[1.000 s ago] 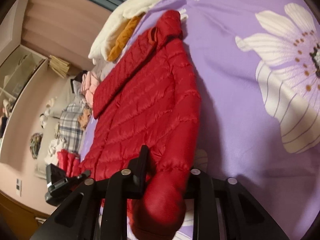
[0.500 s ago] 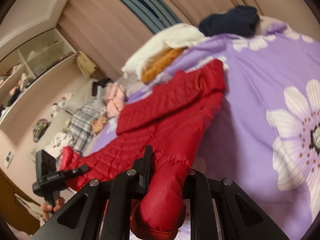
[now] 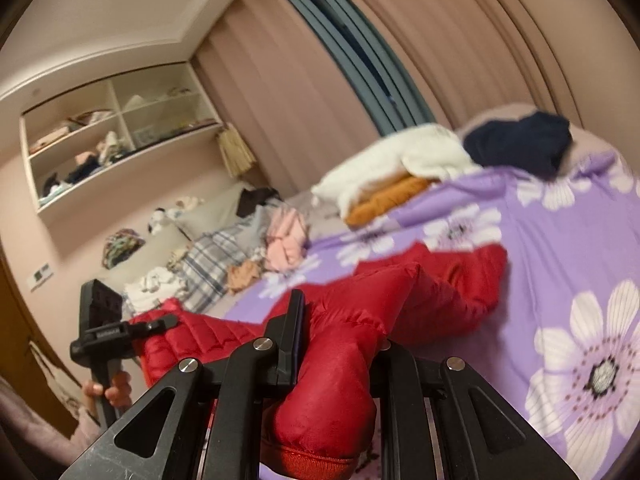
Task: Fold large clothes
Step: 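Lift the hem with both tools and fold it up toward the collar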
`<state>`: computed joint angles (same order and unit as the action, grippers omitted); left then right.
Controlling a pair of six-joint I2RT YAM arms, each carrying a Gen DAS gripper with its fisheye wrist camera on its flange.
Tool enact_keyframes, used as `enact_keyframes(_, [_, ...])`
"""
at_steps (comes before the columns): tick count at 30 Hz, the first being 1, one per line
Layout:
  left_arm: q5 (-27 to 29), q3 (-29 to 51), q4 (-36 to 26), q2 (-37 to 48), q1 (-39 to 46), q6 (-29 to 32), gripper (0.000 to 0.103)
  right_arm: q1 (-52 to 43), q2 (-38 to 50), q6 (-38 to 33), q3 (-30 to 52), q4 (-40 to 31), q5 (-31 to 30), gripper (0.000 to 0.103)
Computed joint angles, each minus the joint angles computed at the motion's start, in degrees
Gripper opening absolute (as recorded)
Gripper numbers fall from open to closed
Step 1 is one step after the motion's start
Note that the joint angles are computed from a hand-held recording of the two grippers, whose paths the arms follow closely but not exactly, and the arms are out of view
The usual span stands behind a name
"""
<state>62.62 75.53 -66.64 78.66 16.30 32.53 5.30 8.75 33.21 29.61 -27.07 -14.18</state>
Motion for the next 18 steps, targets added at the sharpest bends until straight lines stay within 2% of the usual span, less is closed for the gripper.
enact_keyframes(6, [5.39,5.70,-9.65,0.04,2.50,7.79,0.017,-8.37,-2.42,-1.90,3.08,-1.04,-8.32,0.018])
enact_keyframes(7, [6.00,6.45,-11.24,0.34,2.89,9.21,0.017,-11.27,-2.45,-2.07,3.07,-0.64,-11.24,0.018])
enact_keyframes(11, [7.42,8.62,-14.26,0.82,3.44,11.77,0.018,-18.04,-2.06,-2.17,3.13,1.74,-18.47,0.018])
enact_keyframes(13, [7.70,8.72,-13.39,0.67,3.31,11.25,0.018,-21.32,-1.78,-1.95,2.27,3.55,-21.83,0.018])
enact_keyframes(16, [6.45,7.04,-7.00,0.14,1.92,5.28,0.019,-19.54,1.03,-1.37,0.94,6.45,-19.48,0.018])
enact_keyframes(18, [5.04,6.23,-3.52,0.91,0.54,1.36,0.019,-21.10,2.32,-1.00,0.27,6.91,-20.74,0.018])
